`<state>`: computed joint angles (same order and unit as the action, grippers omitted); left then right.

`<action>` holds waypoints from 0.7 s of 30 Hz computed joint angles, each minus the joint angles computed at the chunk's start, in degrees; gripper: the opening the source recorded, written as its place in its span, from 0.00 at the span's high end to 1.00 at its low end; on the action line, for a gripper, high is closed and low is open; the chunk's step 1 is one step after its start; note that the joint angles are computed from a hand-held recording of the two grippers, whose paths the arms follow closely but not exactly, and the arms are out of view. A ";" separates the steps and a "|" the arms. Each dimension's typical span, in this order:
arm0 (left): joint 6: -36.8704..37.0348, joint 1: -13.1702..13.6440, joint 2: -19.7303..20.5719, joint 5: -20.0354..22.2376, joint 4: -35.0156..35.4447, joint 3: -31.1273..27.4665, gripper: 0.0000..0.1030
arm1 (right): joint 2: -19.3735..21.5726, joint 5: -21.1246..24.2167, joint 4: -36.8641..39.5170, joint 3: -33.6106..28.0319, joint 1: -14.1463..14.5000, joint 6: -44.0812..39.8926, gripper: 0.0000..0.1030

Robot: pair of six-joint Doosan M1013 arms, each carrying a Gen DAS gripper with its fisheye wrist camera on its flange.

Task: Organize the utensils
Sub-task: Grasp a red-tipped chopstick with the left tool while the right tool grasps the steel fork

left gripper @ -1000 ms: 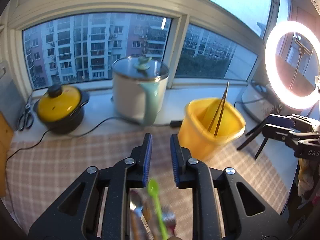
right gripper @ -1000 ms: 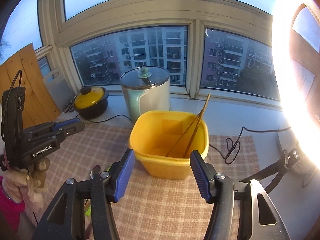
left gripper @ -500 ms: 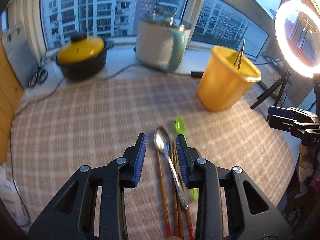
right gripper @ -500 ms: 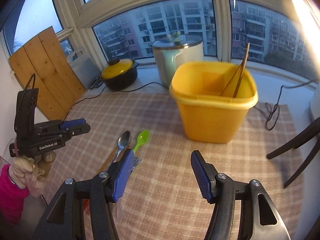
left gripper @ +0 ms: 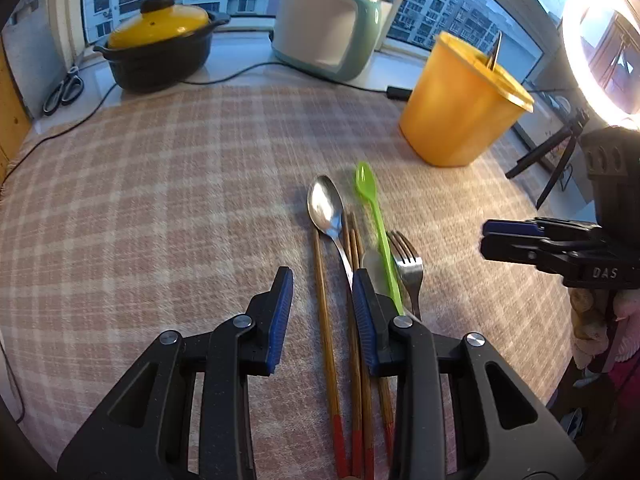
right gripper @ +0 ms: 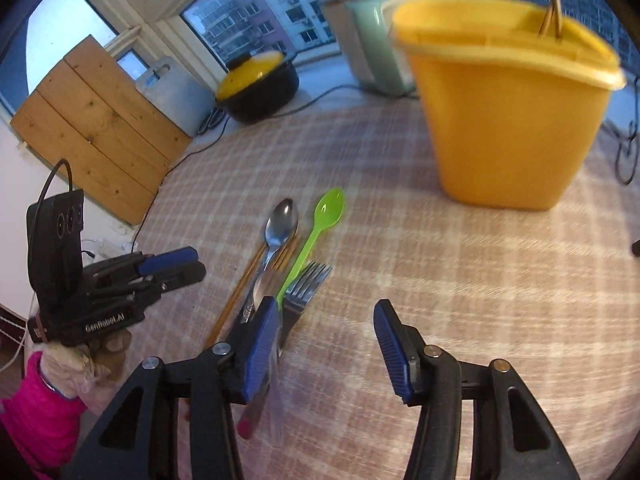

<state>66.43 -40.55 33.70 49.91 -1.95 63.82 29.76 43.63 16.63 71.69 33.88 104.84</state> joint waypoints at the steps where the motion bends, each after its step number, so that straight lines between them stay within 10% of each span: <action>1: 0.34 -0.06 0.21 0.22 -0.13 -0.11 0.71 | 0.40 0.18 1.19 -0.19 -0.08 -0.50 0.54; 21: 3.48 -0.29 4.62 7.20 0.01 -4.94 0.84 | 4.97 3.23 15.48 -2.86 -1.09 -6.33 0.78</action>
